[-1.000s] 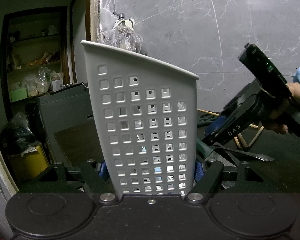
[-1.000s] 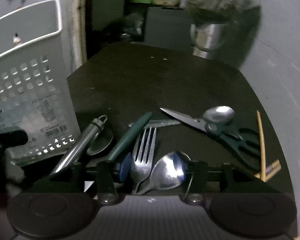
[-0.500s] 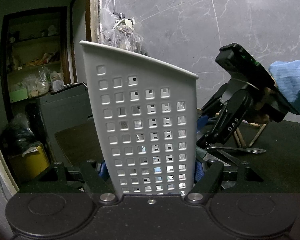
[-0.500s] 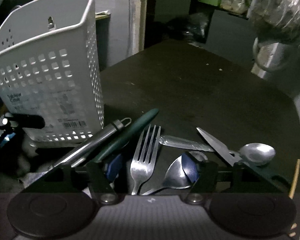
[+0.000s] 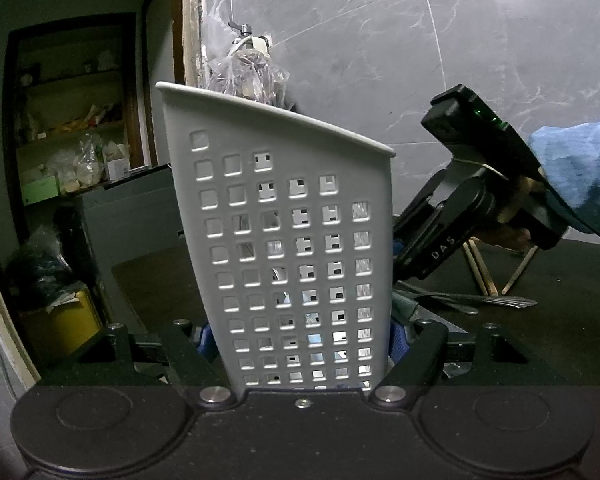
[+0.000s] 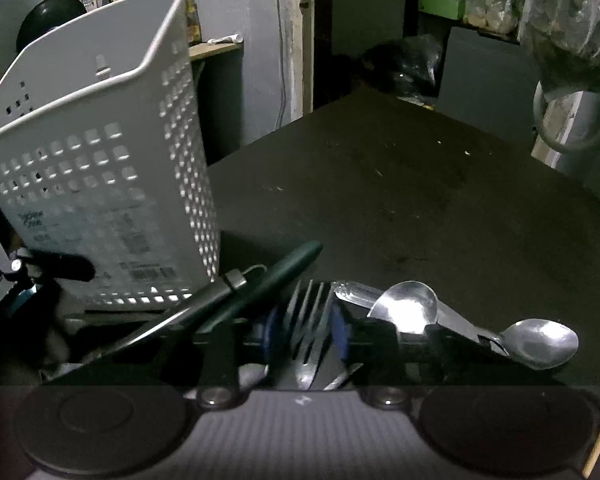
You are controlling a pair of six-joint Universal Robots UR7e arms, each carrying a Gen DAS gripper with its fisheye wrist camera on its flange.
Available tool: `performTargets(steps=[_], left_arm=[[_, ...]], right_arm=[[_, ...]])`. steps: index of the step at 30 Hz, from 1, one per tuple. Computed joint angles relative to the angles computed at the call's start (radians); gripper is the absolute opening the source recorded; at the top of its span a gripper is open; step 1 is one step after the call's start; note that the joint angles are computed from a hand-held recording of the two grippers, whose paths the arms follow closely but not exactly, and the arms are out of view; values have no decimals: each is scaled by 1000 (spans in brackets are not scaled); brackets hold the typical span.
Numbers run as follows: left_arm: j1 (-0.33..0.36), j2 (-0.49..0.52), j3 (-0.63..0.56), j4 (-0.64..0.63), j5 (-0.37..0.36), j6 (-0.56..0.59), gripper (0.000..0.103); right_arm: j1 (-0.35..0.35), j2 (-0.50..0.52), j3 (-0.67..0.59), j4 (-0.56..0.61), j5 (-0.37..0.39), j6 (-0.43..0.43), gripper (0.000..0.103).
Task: Organize utensils
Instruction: 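Lift the silver fork with the right gripper and lower it into the basket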
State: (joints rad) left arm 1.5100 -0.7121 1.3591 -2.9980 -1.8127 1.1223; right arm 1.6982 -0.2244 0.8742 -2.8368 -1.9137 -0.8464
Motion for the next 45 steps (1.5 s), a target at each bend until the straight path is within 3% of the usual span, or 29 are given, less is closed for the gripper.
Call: performTargets(steps=[5, 9, 12, 20, 32, 45], left_arm=[[0, 0, 0, 0, 0, -1, 77], [0, 0, 0, -2, 0, -1, 77], [0, -1, 2, -2, -1, 0, 77], [0, -1, 2, -2, -1, 0, 77], [1, -1, 2, -3, -1, 0, 77], [1, -3, 4, -4, -1, 1, 77]], right_arm=[[37, 32, 47, -197, -126, -13, 25], [83, 107, 2, -338, -321, 17, 25], [95, 107, 40, -410, -347, 15, 25], [95, 80, 154, -612, -277, 8, 25], [137, 48, 331, -1103, -92, -26, 25], [155, 74, 318, -1223, -58, -63, 24]])
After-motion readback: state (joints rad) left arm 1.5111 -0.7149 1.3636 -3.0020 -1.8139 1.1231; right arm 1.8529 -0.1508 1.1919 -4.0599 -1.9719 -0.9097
